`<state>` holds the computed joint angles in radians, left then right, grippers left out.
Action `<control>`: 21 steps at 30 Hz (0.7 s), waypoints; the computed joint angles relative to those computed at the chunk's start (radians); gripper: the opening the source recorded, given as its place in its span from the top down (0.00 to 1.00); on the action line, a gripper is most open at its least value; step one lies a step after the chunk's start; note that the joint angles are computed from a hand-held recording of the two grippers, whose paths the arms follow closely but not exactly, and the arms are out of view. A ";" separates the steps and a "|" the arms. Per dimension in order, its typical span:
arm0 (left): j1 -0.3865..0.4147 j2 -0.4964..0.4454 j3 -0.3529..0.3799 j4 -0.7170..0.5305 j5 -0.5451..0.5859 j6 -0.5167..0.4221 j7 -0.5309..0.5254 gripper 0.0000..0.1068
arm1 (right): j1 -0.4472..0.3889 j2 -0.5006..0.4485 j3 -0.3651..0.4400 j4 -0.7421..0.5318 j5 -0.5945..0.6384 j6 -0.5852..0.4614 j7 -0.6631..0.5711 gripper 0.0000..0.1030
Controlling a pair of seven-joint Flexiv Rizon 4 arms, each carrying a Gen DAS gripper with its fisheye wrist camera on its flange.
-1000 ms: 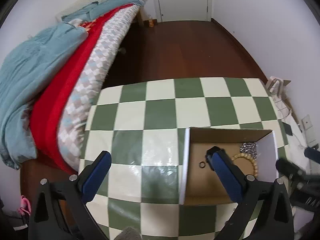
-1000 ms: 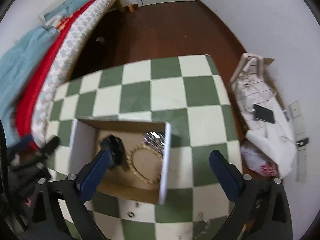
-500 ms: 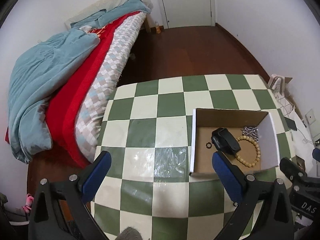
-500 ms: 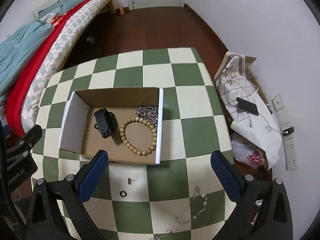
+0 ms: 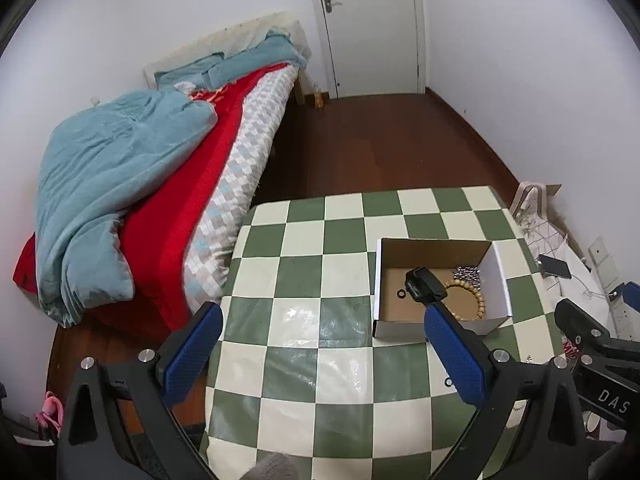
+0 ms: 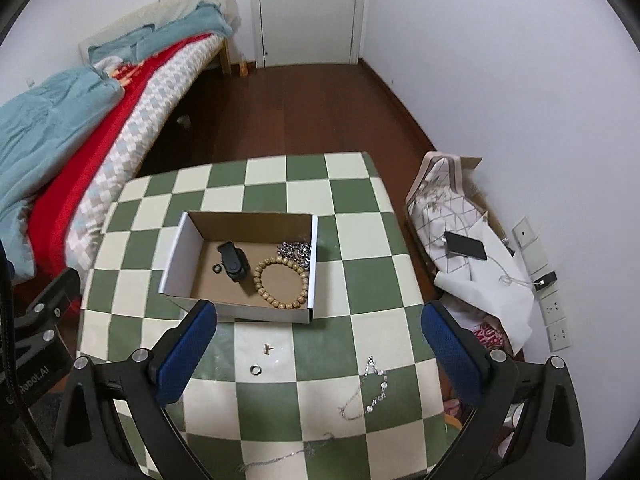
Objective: Organize jewelry
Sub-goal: 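Withdraw both tools from the white box, then grasp the thin silver chain bracelet with the right tool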
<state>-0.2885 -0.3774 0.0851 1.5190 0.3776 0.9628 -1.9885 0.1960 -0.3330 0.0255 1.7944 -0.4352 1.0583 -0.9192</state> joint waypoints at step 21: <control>-0.060 0.059 -0.009 0.150 0.236 -0.077 -0.146 0.04 | -0.100 0.150 0.059 0.274 0.240 0.050 -0.057 0.06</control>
